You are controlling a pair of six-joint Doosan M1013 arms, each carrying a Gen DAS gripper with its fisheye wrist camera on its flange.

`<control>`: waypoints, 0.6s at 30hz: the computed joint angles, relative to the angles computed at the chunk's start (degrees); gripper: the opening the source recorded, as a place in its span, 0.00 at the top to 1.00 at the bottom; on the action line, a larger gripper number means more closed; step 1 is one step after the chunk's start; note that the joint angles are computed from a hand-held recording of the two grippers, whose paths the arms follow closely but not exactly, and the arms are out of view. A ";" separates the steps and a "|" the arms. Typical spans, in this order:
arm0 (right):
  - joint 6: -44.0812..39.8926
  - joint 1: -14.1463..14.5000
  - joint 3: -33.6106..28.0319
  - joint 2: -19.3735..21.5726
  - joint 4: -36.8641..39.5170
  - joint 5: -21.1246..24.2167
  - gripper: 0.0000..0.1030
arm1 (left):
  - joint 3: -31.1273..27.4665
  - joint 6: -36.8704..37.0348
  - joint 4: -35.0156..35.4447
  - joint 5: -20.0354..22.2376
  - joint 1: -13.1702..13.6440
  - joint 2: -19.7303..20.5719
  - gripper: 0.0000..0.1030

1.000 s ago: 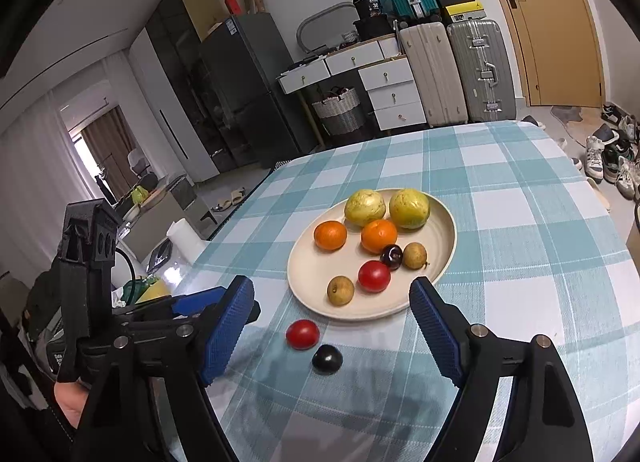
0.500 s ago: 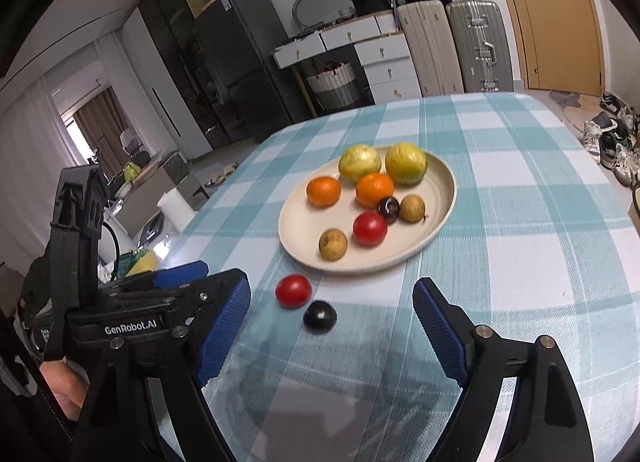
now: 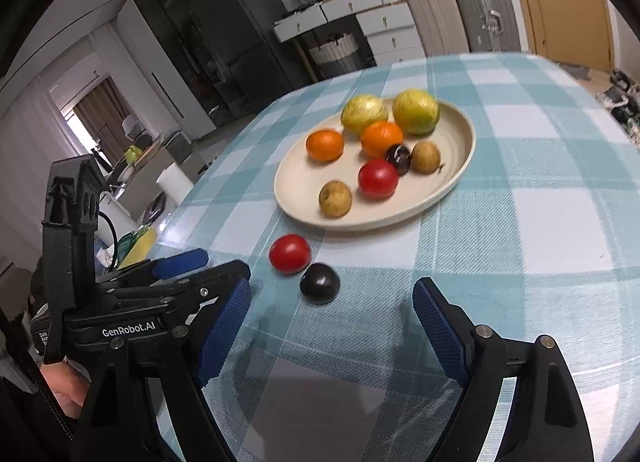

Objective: Organize fruits
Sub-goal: 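Move the right gripper to the last dark plum and close on it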

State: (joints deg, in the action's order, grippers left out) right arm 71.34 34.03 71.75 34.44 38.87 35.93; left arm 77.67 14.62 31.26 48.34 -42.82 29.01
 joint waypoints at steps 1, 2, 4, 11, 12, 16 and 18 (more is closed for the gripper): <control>0.19 0.05 -0.14 0.14 -0.21 0.04 0.17 | 0.28 -0.09 0.26 -0.23 -0.01 -0.18 0.17; 0.33 0.13 -0.26 0.25 -0.52 -0.10 0.17 | 0.41 -0.22 0.57 -0.17 -0.06 -0.26 0.14; 0.73 0.33 -0.40 0.38 -1.32 -0.68 0.17 | 0.79 -0.65 1.29 0.04 -0.17 -0.50 0.11; 3.30 1.12 -2.47 1.74 -5.45 0.40 0.28 | 2.53 -2.29 1.64 -0.82 0.13 -1.36 0.08; 3.16 1.19 -2.87 2.00 -5.69 1.26 0.34 | 2.96 -3.39 2.44 -1.14 0.07 -1.59 0.08; 1.05 1.51 -3.90 2.68 -5.55 3.15 0.50 | 3.96 -5.99 4.64 -1.77 0.00 -2.30 0.07; 1.87 1.77 -4.00 2.75 -7.25 2.83 0.64 | 4.11 -5.94 4.66 -1.91 0.04 -2.40 0.07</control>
